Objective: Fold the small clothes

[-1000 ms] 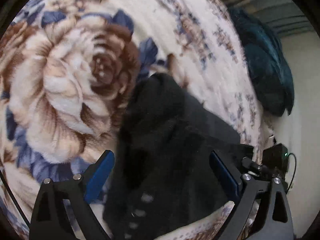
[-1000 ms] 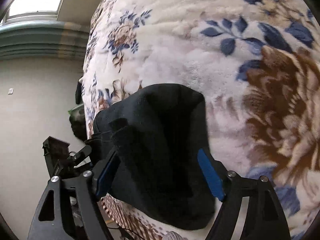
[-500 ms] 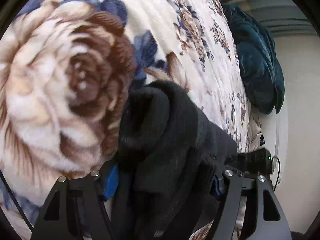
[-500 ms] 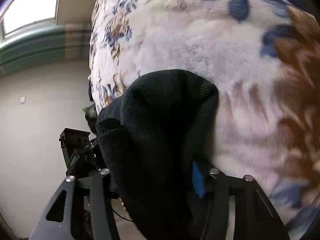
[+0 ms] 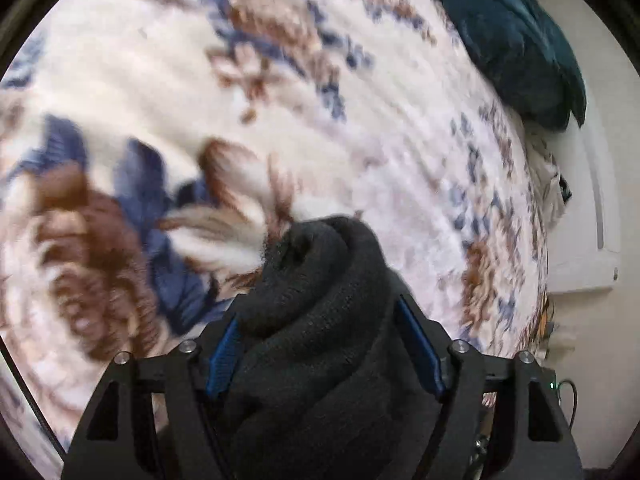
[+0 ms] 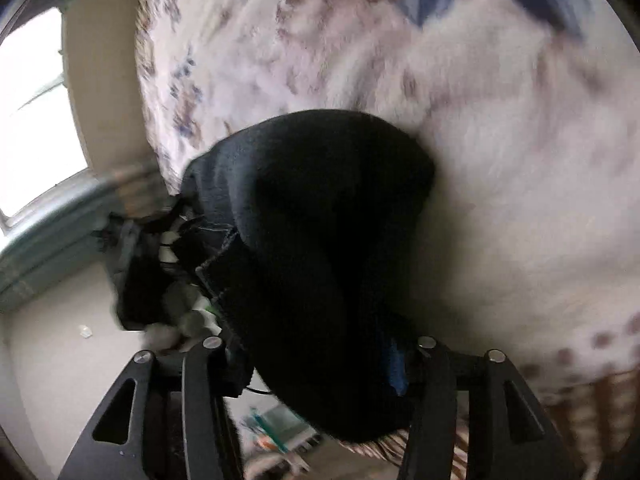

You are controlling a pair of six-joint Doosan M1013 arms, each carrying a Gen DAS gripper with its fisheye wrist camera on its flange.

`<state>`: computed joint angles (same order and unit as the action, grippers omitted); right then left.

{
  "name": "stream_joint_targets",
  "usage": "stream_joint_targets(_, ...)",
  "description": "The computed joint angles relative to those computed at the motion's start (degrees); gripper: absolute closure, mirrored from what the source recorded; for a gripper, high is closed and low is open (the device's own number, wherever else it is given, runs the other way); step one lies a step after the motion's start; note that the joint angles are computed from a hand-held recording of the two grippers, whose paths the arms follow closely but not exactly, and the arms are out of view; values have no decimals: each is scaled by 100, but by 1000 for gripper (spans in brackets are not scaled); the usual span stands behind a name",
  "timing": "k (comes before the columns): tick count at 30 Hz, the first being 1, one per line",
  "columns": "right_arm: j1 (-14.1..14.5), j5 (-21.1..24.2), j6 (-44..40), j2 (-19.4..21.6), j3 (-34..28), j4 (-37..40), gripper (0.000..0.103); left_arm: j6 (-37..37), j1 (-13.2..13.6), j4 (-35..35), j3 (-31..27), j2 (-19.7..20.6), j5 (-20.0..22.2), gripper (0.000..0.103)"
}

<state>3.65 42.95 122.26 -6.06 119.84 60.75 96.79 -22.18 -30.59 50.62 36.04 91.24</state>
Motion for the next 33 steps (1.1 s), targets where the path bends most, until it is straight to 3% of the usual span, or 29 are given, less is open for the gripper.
stream_joint_targets(3, -308, 1169, -382, 102, -754, -1351, 27, -334, 298, -771, 637, -555, -803, 24)
stream_joint_targets(4, -374, 1609, -606, 201, -1088, -1781, 21, -487, 397, -929, 973, -826, -1161, 17)
stream_joint_targets(6, -473, 2120, -1169, 433, -1592, -2122, 17, -853, 548, -1047, 1682, -1370, -1845, 16)
stream_joint_targets(9, -628, 2716, -2197, 1000, -2250, -2094, 16, -1652, 654, -1229, 2925, -2167, -2798, 15)
stream_joint_targets(11, -733, 3073, -2920, 1501, -2571, -1710, 16, -1997, 633, -1444, 3557, -2464, -3254, 15)
stream_joint_targets(15, -759, 3740, -3738, 2332, -2877, -1289, 16, -2087, 434, -1726, 4326, -2574, -3766, 16)
stream_joint_targets(17, -736, 4046, -3958, 2657, -2965, -1143, 16, -1895, 426, -2079, 4665, -2657, -4366, 16)
stream_joint_targets(19, -698, 4443, -4358, 2891, -2966, -880, 16, -1691, 464, -2480, 4802, -2672, -4655, 16)
stream_joint_targets(21, -598, 4565, -4840, 2950, -2972, -929, 16, -1841, 481, -2434, 4790, -2687, -4646, 17)
stream_joint_targets(26, -613, 4255, -4905, 2744, -2585, -640, 40, -2564, 423, -1183, 4595, -2829, -4304, 17)
stream_joint_targets(28, -707, 4073, -4693, 2580, -2327, -348, 50, -2445, 435, -1067, 4602, -2795, -4171, 17)
stream_joint_targets(33, -818, 4246, -4331, 2206, -1663, 449, 53, -1761, 570, -1566, 4490, -2463, -3706, 16)
